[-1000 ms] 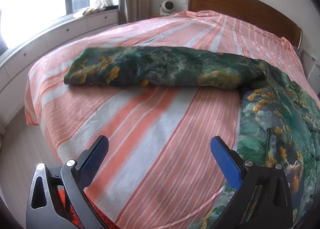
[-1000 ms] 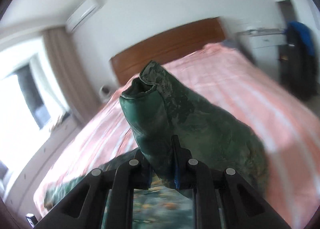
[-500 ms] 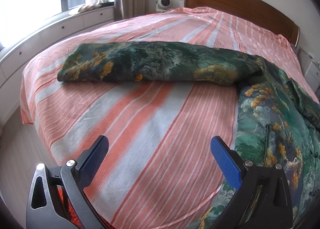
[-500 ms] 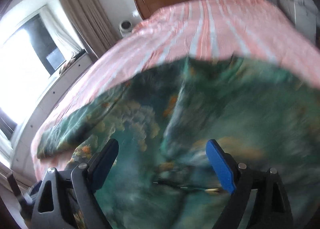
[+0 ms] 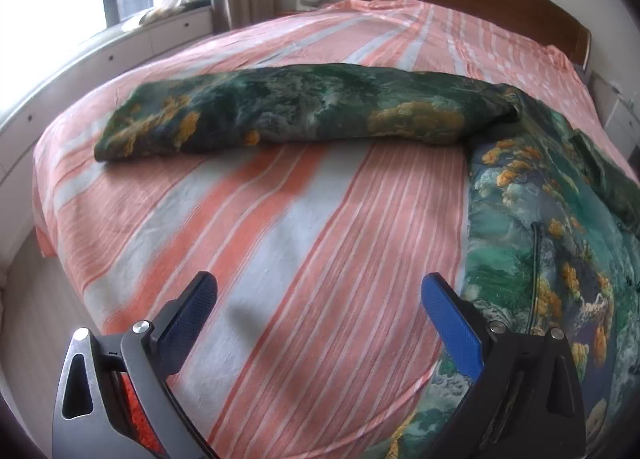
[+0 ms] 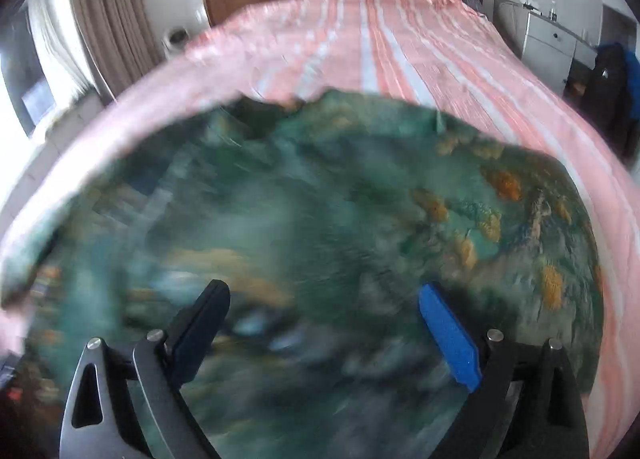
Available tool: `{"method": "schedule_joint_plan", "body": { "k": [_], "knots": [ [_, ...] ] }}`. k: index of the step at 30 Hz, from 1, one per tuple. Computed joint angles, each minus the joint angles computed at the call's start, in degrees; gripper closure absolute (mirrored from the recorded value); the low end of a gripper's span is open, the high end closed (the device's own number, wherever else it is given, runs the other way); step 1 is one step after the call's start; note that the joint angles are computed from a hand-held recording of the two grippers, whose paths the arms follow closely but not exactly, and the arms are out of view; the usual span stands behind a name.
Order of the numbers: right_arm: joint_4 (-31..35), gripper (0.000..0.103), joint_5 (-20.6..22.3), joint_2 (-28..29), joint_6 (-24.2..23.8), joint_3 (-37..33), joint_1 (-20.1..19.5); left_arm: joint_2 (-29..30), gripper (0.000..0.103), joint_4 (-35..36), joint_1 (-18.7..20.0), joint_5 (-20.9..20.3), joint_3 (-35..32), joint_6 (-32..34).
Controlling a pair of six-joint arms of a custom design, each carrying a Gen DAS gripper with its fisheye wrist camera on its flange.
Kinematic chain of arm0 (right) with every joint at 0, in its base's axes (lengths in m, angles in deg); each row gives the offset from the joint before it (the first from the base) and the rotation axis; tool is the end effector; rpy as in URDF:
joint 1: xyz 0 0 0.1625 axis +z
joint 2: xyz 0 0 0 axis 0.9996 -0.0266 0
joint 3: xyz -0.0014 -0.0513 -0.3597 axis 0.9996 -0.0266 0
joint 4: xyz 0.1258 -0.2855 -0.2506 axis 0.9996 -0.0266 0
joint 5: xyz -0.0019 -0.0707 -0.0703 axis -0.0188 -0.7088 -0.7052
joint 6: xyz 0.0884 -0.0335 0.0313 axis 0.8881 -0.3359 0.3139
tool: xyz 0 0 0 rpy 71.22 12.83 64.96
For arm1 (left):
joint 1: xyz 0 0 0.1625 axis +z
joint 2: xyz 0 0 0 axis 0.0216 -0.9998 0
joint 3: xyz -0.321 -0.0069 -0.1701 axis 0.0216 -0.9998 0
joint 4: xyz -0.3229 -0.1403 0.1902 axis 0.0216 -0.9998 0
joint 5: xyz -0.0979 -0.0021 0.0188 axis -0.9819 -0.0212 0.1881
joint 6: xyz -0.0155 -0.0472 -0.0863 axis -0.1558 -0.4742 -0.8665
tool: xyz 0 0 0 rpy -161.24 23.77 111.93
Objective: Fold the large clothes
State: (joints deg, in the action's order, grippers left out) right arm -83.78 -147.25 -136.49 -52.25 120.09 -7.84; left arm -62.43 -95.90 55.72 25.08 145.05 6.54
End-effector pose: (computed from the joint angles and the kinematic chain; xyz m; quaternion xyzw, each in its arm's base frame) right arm -0.0294 -0.6830 0.3314 -0.0162 -0.8623 0.3616 0.3542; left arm -0.1733 -0.6570 0.0559 0.1025 0.8736 -0.3268 0.3458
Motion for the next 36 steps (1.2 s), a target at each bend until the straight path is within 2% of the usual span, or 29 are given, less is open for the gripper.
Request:
{"method": "schedule_joint_plan", "body": {
  "k": [4, 9, 14, 18, 24, 26, 28, 30, 31, 34, 36],
  "knots": [
    [-4.4, 0.008, 4.3, -7.1, -0.1, 10.8, 1.5, -0.2, 0.001, 0.2, 0.0, -0.3, 0.1, 0.0],
    [-14.4, 0.007, 1.7, -12.0, -4.5, 24.8, 4.6, 0.0, 0.001, 1.1, 0.1, -0.4, -0.4, -0.5],
    [-25.0, 0.007, -1.8, -14.3, -5.1, 36.1, 7.7, 0.9, 0.001, -0.1, -0.9, 2.4, -0.2, 0.8],
    [-33.9, 0.007, -3.1, -13.0, -6.0, 41.7, 9.2, 1.3, 0.001, -1.9, -1.4, 4.2, 0.3, 2.4],
    [-36.5, 0.007, -3.7, -10.5, -9.9, 43.7, 9.9, -0.7, 0.001, -3.8, -2.0, 3.7, 2.8, 2.9],
    [-36.8, 0.007, -3.3, -10.6, -10.1, 44.0, 10.3, -3.1, 0.001, -4.5, -2.1, 1.0, 4.7, 2.2],
    [-37.8, 0.007, -3.0, -10.5, -10.8, 44.3, 10.6, -6.3, 0.001, -2.9, -1.1, -4.4, 5.6, -0.5],
    [-39.0, 0.007, -3.1, -10.2, -12.0, 44.5, 10.9, -9.2, 0.001, 1.4, 1.8, -12.9, 3.8, -5.8],
    [-39.4, 0.007, -3.2, -10.1, -12.6, 44.5, 11.0, -9.6, 0.001, 2.9, 3.0, -15.6, 2.6, -7.8],
    [-39.2, 0.007, -3.1, -10.1, -12.5, 44.7, 11.0, -8.8, 0.001, 10.3, 8.3, -25.6, -5.7, -13.0],
    [-39.1, 0.007, -3.0, -10.3, -12.6, 44.9, 11.1, -5.7, 0.001, 19.1, 12.0, -30.9, -14.8, -15.1]
  ]
}}
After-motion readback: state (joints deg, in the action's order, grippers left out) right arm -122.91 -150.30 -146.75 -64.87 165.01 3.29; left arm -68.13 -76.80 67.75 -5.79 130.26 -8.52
